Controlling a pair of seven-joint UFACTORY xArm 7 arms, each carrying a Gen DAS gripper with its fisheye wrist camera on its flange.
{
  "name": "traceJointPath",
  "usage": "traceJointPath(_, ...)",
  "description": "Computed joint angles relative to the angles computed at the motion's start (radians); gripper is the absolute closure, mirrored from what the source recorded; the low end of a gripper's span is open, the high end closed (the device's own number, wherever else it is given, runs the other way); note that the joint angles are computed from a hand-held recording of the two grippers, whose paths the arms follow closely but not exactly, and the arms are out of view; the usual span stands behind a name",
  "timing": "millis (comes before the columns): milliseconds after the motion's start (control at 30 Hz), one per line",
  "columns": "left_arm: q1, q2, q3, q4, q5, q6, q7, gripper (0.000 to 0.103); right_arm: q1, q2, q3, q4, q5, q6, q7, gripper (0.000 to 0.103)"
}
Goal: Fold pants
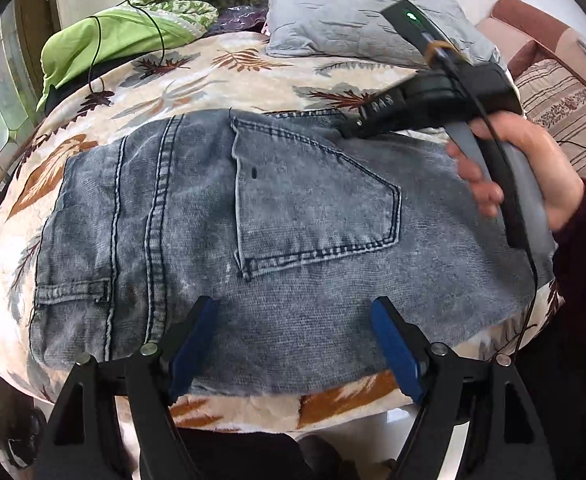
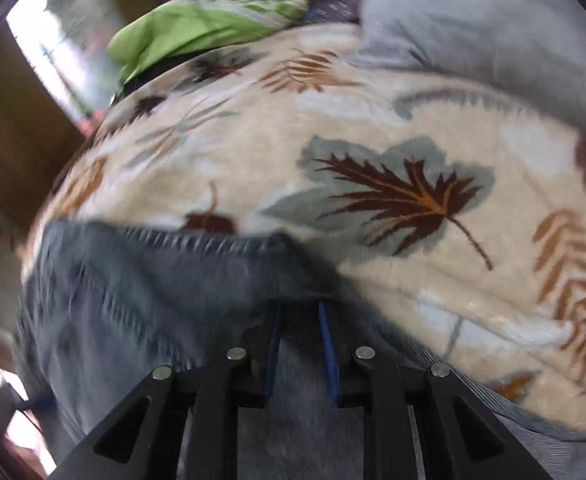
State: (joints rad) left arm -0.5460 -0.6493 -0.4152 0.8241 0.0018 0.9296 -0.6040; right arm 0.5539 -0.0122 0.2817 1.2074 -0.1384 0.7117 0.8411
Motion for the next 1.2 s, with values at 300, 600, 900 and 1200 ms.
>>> traceJointPath(300,0.003,-0.052,0.011,0.005,-0.015,0.005,-0.008,0.023,-0.026,-0.207,0.004,-0.15,-0.067,-0.084,0.202,0.081)
traceJointPath(600,0.042,0.033,-0.023,0.057,0.036,-0.03,0.002,0.023,-0.09,-0.742,0.046,-0.405,0.055,0.279,0.198,0.081)
traceJointPath(900,0.024,0.061,-0.028,0.09,0.073,0.055,-0.016,0.023,-0.122,-1.315,-0.033,-0.664,0.236,0.7,0.22,0.08)
traceJointPath(1200,0.002,0.328,-0.119,0.367,0.158,-0.019,-0.041,0.023,-0.235,-1.72,0.061,-0.681,0.24,0.676,0.201,0.08)
